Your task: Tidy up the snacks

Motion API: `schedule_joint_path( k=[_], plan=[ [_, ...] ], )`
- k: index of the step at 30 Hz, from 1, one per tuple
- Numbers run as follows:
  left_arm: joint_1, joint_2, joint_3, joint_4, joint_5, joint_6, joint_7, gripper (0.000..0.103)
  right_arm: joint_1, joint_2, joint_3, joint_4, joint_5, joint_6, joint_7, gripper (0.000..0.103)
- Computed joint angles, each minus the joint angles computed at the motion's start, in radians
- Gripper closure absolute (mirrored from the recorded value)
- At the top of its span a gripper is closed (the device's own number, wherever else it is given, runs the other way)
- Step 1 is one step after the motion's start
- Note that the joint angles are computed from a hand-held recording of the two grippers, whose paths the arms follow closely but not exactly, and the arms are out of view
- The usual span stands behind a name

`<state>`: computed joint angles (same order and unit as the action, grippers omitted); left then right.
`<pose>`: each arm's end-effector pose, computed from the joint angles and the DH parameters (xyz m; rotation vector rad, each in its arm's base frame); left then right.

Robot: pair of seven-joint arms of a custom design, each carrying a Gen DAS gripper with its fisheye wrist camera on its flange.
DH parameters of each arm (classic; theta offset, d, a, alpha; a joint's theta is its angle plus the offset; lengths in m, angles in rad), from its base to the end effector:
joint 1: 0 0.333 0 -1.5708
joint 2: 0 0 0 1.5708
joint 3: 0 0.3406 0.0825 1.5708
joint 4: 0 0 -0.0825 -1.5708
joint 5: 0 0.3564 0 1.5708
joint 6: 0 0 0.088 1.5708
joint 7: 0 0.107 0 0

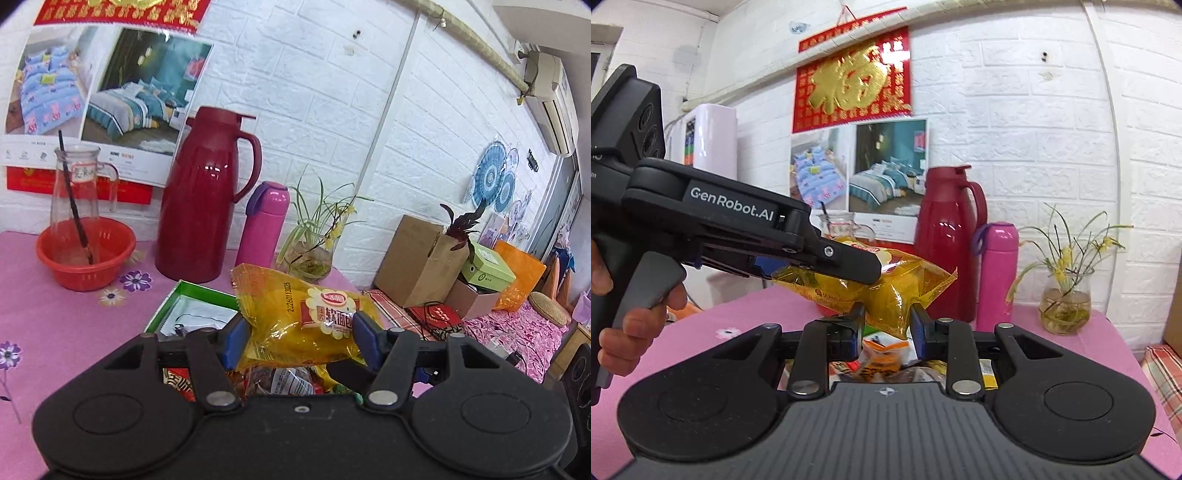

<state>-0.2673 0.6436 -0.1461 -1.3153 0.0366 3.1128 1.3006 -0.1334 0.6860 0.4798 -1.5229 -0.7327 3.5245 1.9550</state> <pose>0.7137 -0.2727 0.5379 -1.5588 1.7108 -1.3914 0.6840 0.2122 0.4906 -1.5715 0.9043 -0.6733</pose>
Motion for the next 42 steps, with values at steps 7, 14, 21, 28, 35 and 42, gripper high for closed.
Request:
schedule_joint_path(
  k=[7,14,21,28,35,42],
  plan=[
    [0.009,0.168,-0.025,0.257,-0.018,-0.132,0.014,0.068,-0.034,0.120,0.105,0.135,0.008,-0.141,-0.093,0.056],
    [-0.002,0.270,0.003,0.402,-0.025,-0.215,-0.022,0.056,-0.009,0.171,0.129,0.216,0.065,-0.257,-0.231,0.054],
    [-0.012,0.240,0.034,0.340,0.000,-0.187,-0.047,0.000,0.124,0.104,-0.077,0.180,0.146,-0.200,-0.285,0.004],
    [-0.059,0.140,0.127,0.181,0.070,-0.114,-0.148,0.000,0.134,0.060,-0.098,0.114,0.262,-0.174,-0.325,0.000],
    [-0.147,-0.008,0.241,-0.052,0.139,0.001,-0.253,0.000,0.057,-0.049,-0.026,-0.055,0.344,-0.110,-0.357,0.000],
    [-0.491,-0.140,0.640,-0.324,0.187,0.140,-0.428,0.000,-0.030,-0.209,0.000,-0.284,0.301,-0.030,-0.226,0.000]
  ],
)
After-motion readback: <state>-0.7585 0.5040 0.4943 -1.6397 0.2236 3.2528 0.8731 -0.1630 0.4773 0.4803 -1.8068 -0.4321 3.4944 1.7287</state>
